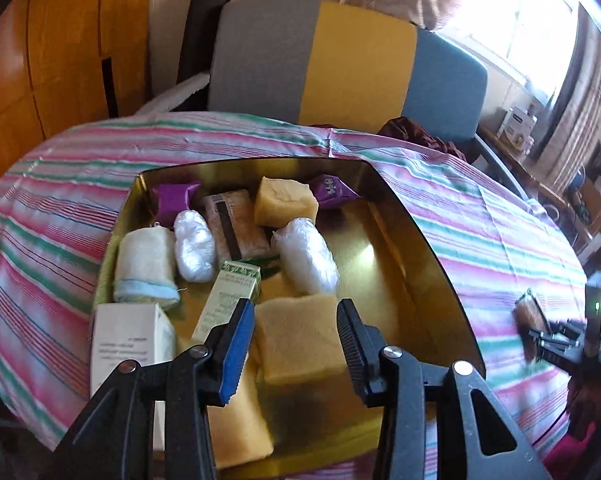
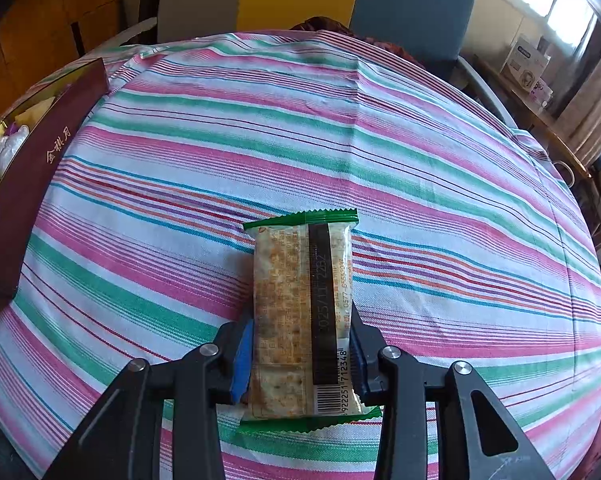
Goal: Organize objects
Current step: 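Carry the cracker packet into the tray and open the right gripper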
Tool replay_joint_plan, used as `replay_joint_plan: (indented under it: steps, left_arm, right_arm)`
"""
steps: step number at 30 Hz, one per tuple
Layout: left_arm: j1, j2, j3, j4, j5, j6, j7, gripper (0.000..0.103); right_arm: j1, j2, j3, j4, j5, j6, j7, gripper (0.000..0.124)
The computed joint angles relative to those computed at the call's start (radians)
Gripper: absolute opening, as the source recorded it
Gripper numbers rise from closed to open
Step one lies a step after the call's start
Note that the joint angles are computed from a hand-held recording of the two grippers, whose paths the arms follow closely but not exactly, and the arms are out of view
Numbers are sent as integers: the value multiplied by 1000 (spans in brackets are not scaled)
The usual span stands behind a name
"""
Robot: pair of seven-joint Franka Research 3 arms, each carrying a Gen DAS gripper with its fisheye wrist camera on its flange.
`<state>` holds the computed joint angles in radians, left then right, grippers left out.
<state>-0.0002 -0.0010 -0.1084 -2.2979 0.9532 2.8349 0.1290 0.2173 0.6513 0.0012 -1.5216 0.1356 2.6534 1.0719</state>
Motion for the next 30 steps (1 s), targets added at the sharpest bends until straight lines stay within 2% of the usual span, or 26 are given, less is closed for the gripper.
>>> replay_joint_plan:
  steps: [11, 18, 21, 24, 30]
  left_arm:
    - [11, -112, -41, -77, 143, -60, -128, 43]
    - [31, -153, -52, -115, 155, -53, -150, 43]
    - [41, -167, -57, -127, 172, -55, -169, 43]
    - [53, -180, -54, -144, 174, -48, -181, 44]
    - [73, -200, -54, -172, 169, -35, -191, 44]
  right_arm:
    - [18, -5, -18, -10, -19, 7, 35, 39]
    - [85, -5, -83, 18, -102, -41, 195, 39]
    - [57, -35, -25, 10, -57, -56, 200, 39]
    - [41, -66, 40, 2, 0, -53, 151, 39]
    - [73, -105, 128, 12, 98, -48, 40, 39]
